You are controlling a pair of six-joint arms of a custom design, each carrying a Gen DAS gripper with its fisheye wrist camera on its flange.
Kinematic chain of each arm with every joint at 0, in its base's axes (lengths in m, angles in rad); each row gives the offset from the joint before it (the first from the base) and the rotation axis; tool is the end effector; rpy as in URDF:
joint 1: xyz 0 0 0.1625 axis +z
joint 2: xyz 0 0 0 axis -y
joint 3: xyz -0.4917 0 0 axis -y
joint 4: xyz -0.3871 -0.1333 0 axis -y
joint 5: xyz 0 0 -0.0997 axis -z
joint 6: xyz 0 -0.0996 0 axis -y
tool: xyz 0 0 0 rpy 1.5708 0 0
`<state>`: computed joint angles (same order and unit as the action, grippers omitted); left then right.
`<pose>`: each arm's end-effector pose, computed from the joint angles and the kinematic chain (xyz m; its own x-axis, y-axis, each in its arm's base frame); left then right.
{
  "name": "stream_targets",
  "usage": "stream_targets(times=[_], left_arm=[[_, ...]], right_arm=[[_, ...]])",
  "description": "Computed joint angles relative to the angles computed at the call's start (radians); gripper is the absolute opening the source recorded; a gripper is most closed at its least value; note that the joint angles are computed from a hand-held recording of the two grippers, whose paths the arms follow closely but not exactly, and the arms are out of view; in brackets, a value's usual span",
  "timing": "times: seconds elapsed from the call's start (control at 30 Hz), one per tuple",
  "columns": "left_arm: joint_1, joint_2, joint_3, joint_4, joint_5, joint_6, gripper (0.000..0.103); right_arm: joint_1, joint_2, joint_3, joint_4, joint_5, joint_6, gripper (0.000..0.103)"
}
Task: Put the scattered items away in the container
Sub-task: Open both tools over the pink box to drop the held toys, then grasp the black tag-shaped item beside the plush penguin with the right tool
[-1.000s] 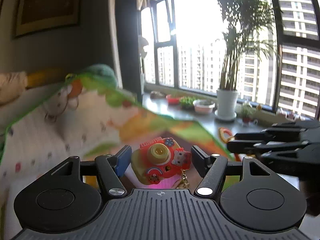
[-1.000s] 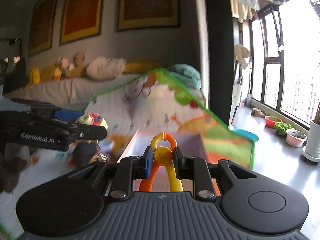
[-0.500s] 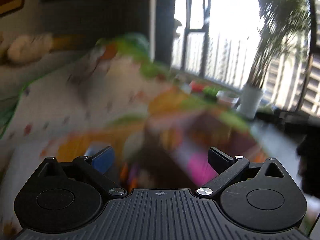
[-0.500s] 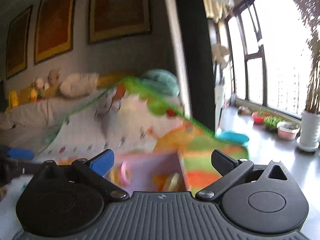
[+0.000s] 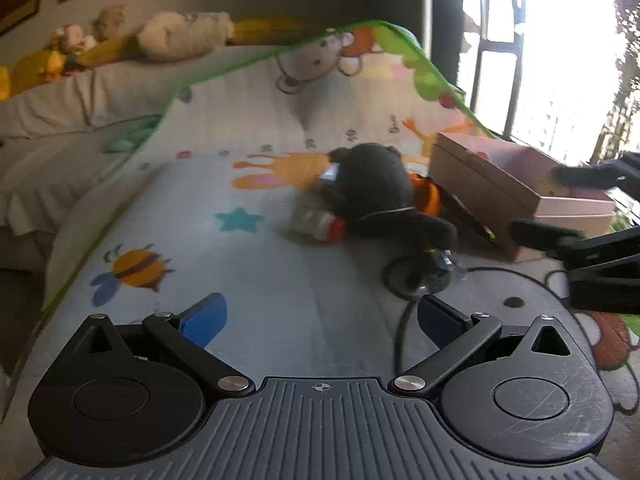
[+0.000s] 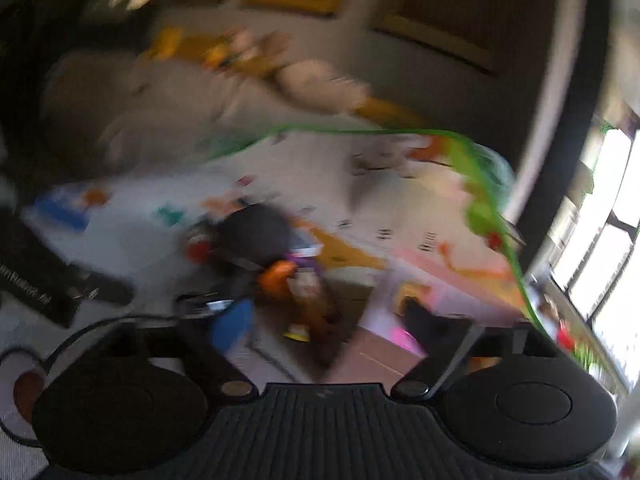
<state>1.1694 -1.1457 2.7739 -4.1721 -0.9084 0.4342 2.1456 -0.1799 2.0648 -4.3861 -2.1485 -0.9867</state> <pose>0.0613 -0.3536 0.2622 -0.7462 0.0729 -0.6617 0.5884 0.5372 -0.6043 0.3330 -0.3689 -0.0876 -0.2480 -0.4668 0.8489 -0.9643 0.2032 -0.1700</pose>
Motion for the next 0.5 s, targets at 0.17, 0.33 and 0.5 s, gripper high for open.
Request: stream_targets(times=[0.17,0.33,0.5], left_arm=[[0.03,-0.036,-0.014,0.028,-0.055,-0.053,0.103],[0.073,-0.079,-0.031,0.09,-0.115,-0.11,0.103],[0.079,-0.087,-0.033,0.106,-0.125,-0.124,0.103]], right_arm=[[0.023,0.104,-0.187,0.015,-0.12,-0.208,0.043],[0.011,0.155,-0.321,0.061,-0.212,-0.284,0.023],[-0.006,0.135,-0.294,0.085,-0.22,-0.242,0.009]])
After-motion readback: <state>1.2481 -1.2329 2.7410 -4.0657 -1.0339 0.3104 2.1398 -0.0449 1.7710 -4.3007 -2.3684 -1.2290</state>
